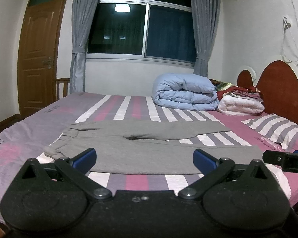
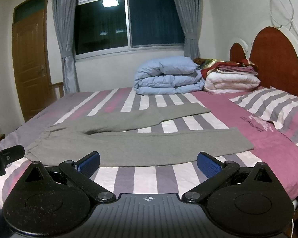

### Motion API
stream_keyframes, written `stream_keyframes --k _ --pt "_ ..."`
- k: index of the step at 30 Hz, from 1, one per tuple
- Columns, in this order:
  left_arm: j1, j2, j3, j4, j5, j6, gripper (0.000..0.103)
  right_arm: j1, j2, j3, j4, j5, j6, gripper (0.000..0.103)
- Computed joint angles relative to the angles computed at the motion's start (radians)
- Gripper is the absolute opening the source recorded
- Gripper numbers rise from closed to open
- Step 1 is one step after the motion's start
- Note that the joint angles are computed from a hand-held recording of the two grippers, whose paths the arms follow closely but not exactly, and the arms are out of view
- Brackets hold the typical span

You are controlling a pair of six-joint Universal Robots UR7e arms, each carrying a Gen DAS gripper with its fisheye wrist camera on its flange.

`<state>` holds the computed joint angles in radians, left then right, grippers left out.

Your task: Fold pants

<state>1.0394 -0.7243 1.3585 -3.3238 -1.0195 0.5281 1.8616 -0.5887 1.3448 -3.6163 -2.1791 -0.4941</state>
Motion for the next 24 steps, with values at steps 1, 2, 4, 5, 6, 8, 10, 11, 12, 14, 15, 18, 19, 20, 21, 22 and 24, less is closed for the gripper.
stream_keyframes --k 1,2,4,5,6,8,10,11,12,14,15,18,19,20,21,22,24 --pt "0.0 0.002 -0.002 -0.001 0.003 0.003 0.097 0.002 0.001 -0.004 0.004 -0.001 0.0 0.103" --pt "0.0 0.003 -0.002 -0.003 0.003 0.003 0.097 0.003 0.002 -0.007 0.006 -0.003 -0.001 0.103" --pt "0.0 0.002 -0.001 -0.003 0.002 0.002 0.097 0.003 0.0 -0.006 0.011 -0.003 0.001 0.103" --pt "0.0 0.003 -0.002 -0.002 0.0 0.002 0.097 0.003 -0.002 -0.006 0.015 -0.003 0.001 0.103" --pt "-0.001 0.002 -0.002 -0.001 0.003 0.002 0.097 0.004 0.001 -0.011 0.015 -0.004 0.0 0.103" --pt "-0.001 0.002 -0.003 0.001 0.004 0.0 0.097 0.004 0.002 -0.015 0.02 -0.004 0.0 0.103" --pt "-0.002 0.001 -0.002 0.002 0.005 0.001 0.097 0.005 0.007 -0.023 0.02 -0.006 -0.001 0.103" --pt "-0.003 0.002 -0.003 0.001 0.006 0.001 0.097 0.005 0.008 -0.025 0.021 -0.004 0.0 0.103" --pt "-0.003 0.003 -0.003 -0.001 0.006 0.001 0.097 0.005 0.011 -0.028 0.021 -0.004 -0.002 0.103" --pt "-0.003 0.002 -0.005 0.005 0.005 -0.001 0.097 0.005 0.012 -0.028 0.019 -0.004 -0.001 0.103" --pt "-0.003 0.003 -0.004 0.005 0.008 0.0 0.097 0.005 0.01 -0.027 0.021 -0.003 0.001 0.103" --pt "-0.002 0.004 -0.006 0.003 0.006 -0.001 0.097 0.006 0.012 -0.03 0.021 -0.007 -0.003 0.103" --pt "-0.002 0.005 -0.006 0.002 0.006 0.0 0.097 0.006 0.011 -0.031 0.024 -0.006 0.0 0.103" --pt "-0.003 0.004 -0.005 0.003 0.007 0.0 0.097 0.006 0.012 -0.03 0.021 -0.008 -0.002 0.103" --pt "-0.002 0.002 -0.003 0.004 0.005 -0.001 0.097 0.006 0.013 -0.031 0.022 -0.008 -0.002 0.103" --pt "-0.002 0.004 -0.005 0.004 0.005 -0.001 0.097 0.007 0.014 -0.033 0.024 -0.008 0.0 0.103" --pt "-0.003 0.003 -0.004 0.004 0.007 -0.001 0.097 0.008 0.017 -0.038 0.026 -0.008 0.003 0.103"
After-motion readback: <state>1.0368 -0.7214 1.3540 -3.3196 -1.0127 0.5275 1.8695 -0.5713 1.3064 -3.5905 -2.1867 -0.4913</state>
